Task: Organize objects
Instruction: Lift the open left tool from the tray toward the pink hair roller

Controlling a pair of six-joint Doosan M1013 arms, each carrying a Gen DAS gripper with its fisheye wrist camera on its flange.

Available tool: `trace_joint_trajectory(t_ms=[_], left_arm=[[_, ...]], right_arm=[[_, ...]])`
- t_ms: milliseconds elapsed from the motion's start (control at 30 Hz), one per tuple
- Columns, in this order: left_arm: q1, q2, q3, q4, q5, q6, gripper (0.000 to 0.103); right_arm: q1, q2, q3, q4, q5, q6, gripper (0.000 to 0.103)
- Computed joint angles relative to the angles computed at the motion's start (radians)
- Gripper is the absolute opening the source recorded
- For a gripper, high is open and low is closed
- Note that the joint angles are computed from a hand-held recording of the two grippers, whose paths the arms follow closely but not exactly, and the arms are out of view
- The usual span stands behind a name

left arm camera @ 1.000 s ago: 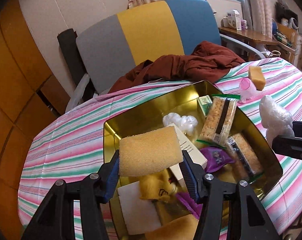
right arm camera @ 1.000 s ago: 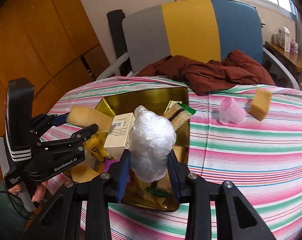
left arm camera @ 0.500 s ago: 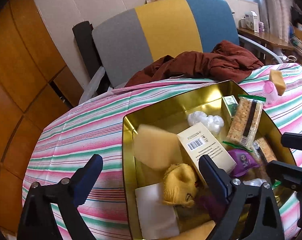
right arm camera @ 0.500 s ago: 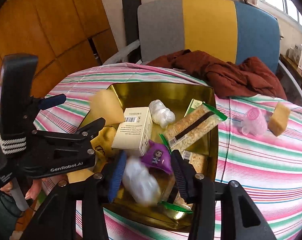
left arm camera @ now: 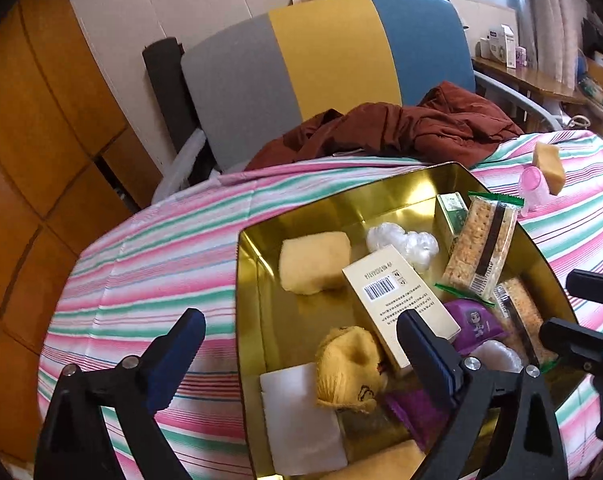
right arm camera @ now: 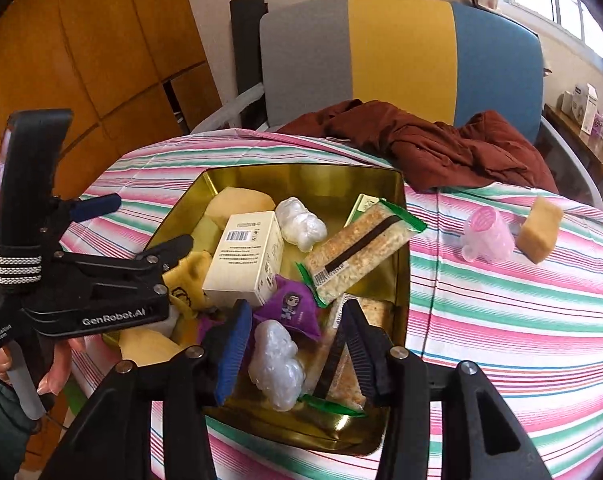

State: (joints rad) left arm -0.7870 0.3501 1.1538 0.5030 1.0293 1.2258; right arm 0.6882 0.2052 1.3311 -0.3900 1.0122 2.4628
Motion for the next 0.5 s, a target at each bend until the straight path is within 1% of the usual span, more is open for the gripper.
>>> trace_joint_trajectory(t_ms=[167, 333, 433, 500], left_arm=[[-0.007, -0.003, 0.002, 0.008, -0.008, 0.012, 0.097], [-0.004, 0.002, -0.008, -0.019, 0.001, 0.022, 0.097], [-0.003, 0.007, -0.02, -0.045, 0.005, 0.032, 0.097], [-0.001, 0.015, -0.038, -0.096, 0.006, 0.064, 0.097]], right_arm=[[-0.003, -0.019, 0.027, -0.013, -0.005, 0.039, 0.048], [-0.01, -0.046, 0.063, -0.024, -0.004, 0.073, 0.048], [-0.024, -0.075, 0.103, -0.029, 0.008, 0.115, 0.048], [-0.036, -0.097, 0.132, -0.05, 0.035, 0.16, 0.048]])
